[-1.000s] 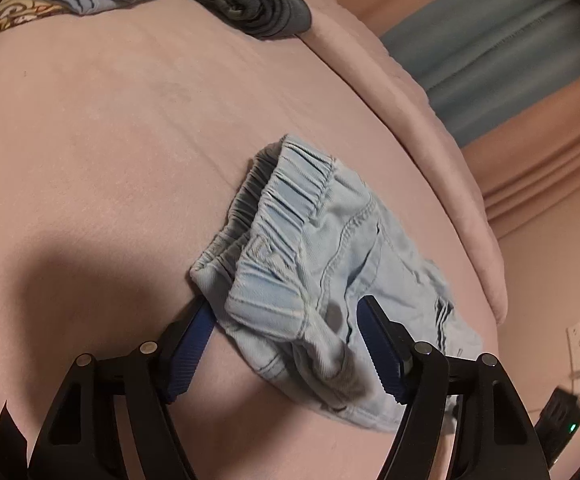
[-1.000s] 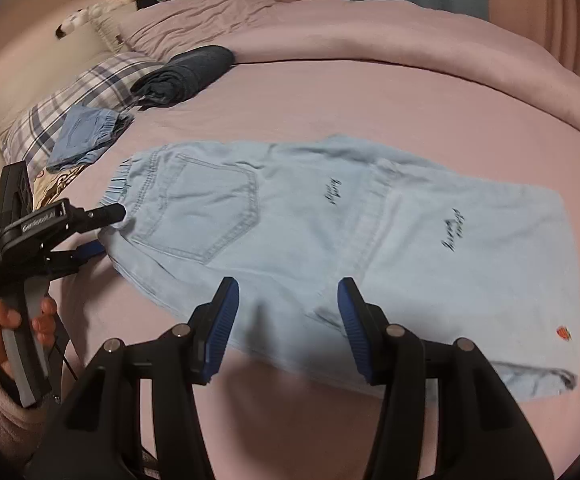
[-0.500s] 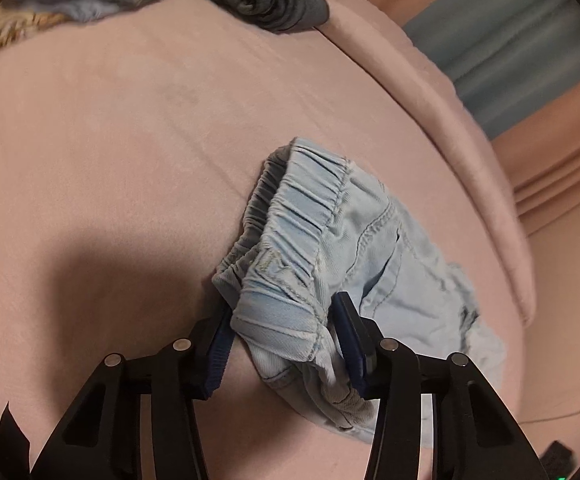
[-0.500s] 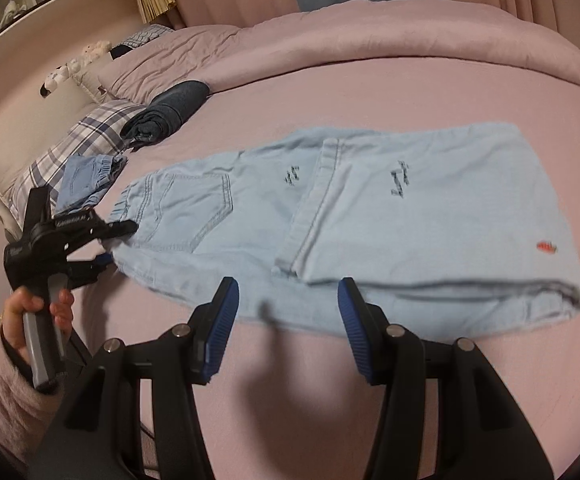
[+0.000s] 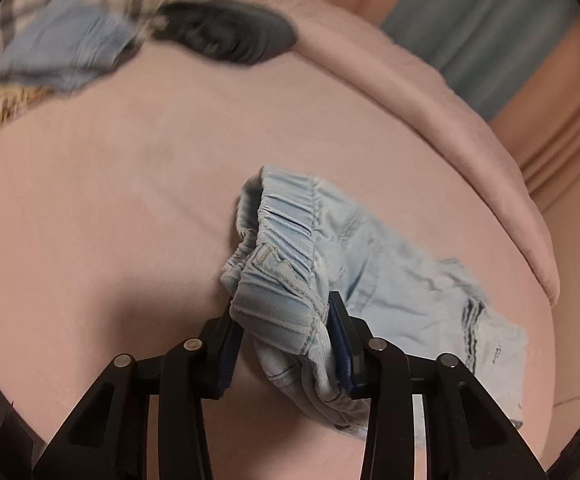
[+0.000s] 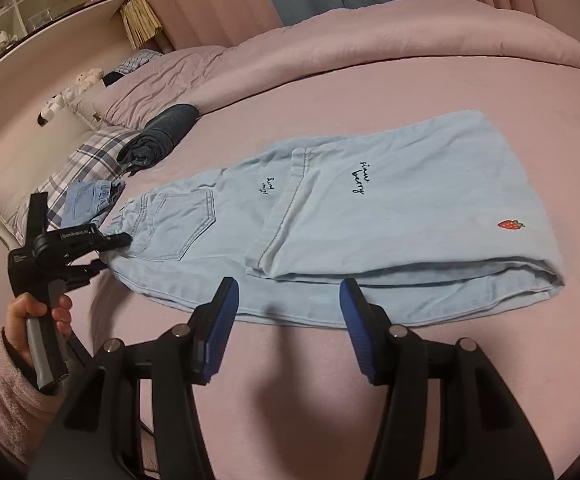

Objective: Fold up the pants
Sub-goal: 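Grasp the elastic waistband with the left tool and lift it, then fold the waistband over the jeans with the left tool and release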

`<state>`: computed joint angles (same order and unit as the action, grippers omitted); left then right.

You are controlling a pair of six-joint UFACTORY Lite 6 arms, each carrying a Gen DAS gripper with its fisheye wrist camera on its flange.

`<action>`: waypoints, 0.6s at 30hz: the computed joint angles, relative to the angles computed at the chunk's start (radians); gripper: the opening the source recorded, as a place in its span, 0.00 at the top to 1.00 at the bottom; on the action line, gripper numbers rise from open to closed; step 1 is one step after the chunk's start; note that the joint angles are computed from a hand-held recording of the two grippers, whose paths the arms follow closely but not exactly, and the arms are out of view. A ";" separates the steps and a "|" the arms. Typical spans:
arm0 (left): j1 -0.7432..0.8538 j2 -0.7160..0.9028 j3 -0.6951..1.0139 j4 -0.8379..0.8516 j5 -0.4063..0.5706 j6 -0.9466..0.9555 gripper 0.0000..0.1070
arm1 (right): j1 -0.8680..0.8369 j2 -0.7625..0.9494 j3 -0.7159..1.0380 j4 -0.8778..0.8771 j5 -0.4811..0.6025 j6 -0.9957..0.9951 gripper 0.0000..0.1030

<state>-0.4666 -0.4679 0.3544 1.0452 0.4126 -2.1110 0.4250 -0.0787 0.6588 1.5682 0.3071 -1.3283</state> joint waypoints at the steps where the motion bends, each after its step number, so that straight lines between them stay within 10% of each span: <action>1: -0.034 -0.002 0.024 -0.002 0.045 0.011 0.66 | -0.007 -0.001 -0.001 0.009 0.006 -0.010 0.48; 18: -0.380 0.430 0.607 0.141 0.340 0.197 0.67 | -0.219 0.113 0.097 0.044 0.268 0.005 0.48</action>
<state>-0.8464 -0.0375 0.9615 1.1865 0.7524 -1.9140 0.2064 0.0338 0.7555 1.6123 0.5750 -1.3234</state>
